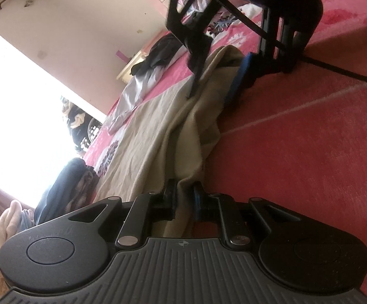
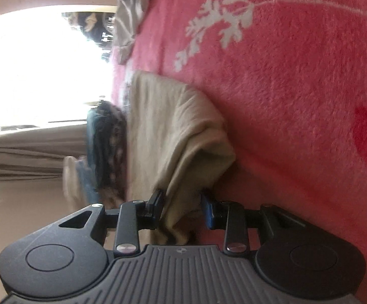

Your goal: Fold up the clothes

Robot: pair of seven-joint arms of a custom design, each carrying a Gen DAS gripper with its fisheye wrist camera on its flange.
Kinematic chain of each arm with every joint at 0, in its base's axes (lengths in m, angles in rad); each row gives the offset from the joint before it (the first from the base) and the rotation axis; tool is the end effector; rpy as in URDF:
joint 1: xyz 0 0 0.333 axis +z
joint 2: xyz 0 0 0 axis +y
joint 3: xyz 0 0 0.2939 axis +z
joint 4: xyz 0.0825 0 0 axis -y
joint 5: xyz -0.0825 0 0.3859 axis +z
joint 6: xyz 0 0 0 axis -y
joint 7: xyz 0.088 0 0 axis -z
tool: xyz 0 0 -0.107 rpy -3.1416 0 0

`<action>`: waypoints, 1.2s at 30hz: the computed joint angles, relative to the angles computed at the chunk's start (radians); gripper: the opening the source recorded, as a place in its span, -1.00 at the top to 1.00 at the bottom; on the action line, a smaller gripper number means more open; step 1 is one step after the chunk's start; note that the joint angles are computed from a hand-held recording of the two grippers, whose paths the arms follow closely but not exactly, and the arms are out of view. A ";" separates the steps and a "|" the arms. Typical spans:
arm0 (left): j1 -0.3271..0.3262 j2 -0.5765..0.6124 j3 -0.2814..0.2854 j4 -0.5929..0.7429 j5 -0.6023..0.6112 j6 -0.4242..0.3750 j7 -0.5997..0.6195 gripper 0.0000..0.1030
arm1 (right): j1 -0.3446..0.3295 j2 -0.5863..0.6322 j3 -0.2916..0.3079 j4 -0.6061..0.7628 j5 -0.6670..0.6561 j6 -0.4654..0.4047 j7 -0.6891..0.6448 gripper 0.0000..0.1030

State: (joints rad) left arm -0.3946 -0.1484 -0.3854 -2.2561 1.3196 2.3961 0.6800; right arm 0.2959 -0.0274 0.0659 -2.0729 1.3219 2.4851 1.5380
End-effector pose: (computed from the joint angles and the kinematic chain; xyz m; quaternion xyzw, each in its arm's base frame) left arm 0.3804 -0.3703 0.4315 -0.3136 0.8039 -0.1222 0.4904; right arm 0.5430 0.2012 0.4637 -0.4235 0.7544 0.2827 0.4143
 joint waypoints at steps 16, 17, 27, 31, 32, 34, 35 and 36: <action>0.003 -0.001 0.006 -0.019 0.042 0.019 0.011 0.77 | 0.030 0.017 0.021 0.019 -0.014 0.103 -0.178 0.84; 0.003 -0.002 0.007 -0.021 0.042 0.022 0.015 0.77 | 0.034 0.008 0.025 0.020 -0.011 0.123 -0.271 0.86; 0.010 -0.011 0.009 -0.036 0.043 0.055 0.060 0.80 | 0.033 0.037 0.019 -0.003 0.067 0.133 -0.697 0.72; 0.015 -0.034 0.015 -0.048 0.003 0.085 0.081 0.75 | 0.015 -0.011 0.011 -0.026 -0.062 0.103 -0.488 0.40; 0.017 -0.047 0.021 -0.051 -0.036 0.100 0.101 0.74 | 0.013 -0.030 0.007 -0.038 -0.093 0.105 -0.451 0.37; 0.021 -0.084 0.037 -0.064 -0.154 0.142 0.146 0.62 | 0.010 -0.079 -0.001 -0.071 -0.175 0.109 -0.392 0.32; 0.025 -0.106 0.043 -0.075 -0.216 0.164 0.164 0.58 | 0.012 -0.106 -0.005 -0.087 -0.203 0.115 -0.390 0.31; 0.027 -0.130 0.048 -0.086 -0.278 0.181 0.183 0.54 | 0.018 -0.131 -0.009 -0.100 -0.231 0.124 -0.407 0.32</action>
